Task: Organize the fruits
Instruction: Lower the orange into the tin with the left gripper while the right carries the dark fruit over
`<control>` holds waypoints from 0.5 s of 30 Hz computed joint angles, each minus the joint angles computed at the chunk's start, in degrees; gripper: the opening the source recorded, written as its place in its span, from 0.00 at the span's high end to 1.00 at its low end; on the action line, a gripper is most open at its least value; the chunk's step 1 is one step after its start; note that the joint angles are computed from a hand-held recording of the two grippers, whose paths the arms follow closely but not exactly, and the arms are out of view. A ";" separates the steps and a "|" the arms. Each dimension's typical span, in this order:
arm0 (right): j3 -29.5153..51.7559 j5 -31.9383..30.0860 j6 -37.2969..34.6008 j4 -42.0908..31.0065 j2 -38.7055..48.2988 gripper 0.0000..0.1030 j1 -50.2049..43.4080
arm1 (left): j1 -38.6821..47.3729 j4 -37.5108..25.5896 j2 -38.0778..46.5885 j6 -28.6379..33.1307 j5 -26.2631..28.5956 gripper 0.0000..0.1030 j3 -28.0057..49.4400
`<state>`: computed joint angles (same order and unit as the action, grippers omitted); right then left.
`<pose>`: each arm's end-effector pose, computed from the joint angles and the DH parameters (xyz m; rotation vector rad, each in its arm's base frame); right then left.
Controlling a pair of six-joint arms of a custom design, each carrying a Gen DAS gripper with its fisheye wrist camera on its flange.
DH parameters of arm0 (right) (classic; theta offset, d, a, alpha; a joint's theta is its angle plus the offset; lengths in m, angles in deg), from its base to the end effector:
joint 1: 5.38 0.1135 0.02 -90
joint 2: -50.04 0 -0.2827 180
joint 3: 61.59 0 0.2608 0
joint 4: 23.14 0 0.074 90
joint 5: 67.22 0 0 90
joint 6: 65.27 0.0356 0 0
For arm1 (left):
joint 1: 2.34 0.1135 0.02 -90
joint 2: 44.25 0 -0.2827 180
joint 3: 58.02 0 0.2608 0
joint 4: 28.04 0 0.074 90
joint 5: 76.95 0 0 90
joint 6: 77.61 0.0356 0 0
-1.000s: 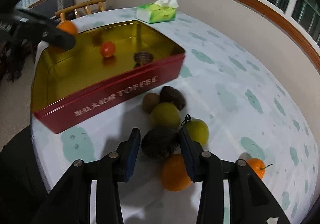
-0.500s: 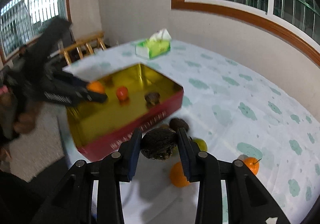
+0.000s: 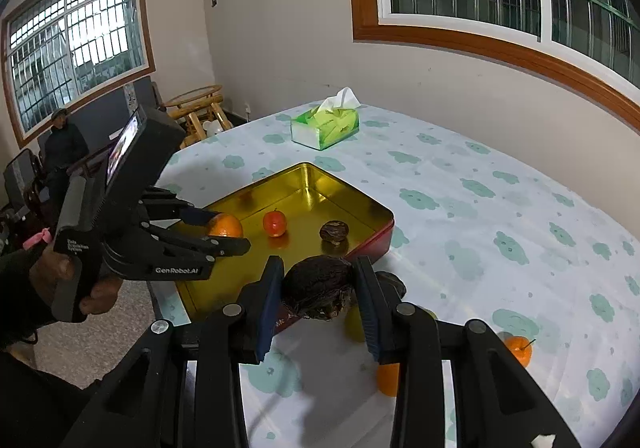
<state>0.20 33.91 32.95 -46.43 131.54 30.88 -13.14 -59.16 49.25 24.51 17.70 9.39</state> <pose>0.2487 0.1739 0.2308 -0.4643 2.2629 0.1717 0.3244 -0.0648 0.1889 0.5401 2.5097 -0.0955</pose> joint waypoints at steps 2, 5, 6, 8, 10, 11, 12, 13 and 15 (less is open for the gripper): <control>0.45 -0.23 0.30 0.14 0.61 0.68 0.23 | 0.14 0.70 0.47 0.35 -0.36 0.58 -0.17; 1.37 -0.28 0.54 0.11 1.68 0.68 0.75 | 0.33 2.20 1.11 0.78 -0.63 0.57 -0.57; 1.70 -0.21 0.56 0.08 2.09 0.68 0.92 | 0.39 2.68 1.32 0.97 -0.75 0.57 -0.70; 2.20 -0.41 0.63 0.25 2.91 0.68 1.02 | 0.57 3.15 1.90 1.32 -0.97 0.57 -0.68; 2.87 -0.45 0.60 0.21 3.84 0.68 1.32 | 0.88 3.50 2.51 1.68 -0.82 0.57 -0.62; 3.18 -0.44 0.61 0.21 4.30 0.68 1.49 | 1.02 3.58 2.96 1.90 -0.81 0.57 -0.48; 3.40 -0.38 0.63 0.20 4.60 0.68 1.67 | 1.11 3.67 3.11 2.07 -0.78 0.57 -0.52; 3.69 -0.41 0.66 0.18 5.00 0.68 1.82 | 1.20 3.84 3.31 2.23 -0.83 0.57 -0.54; 4.26 -0.28 0.83 0.04 5.73 0.68 2.21 | 1.24 4.08 3.75 2.40 -1.08 0.57 -0.48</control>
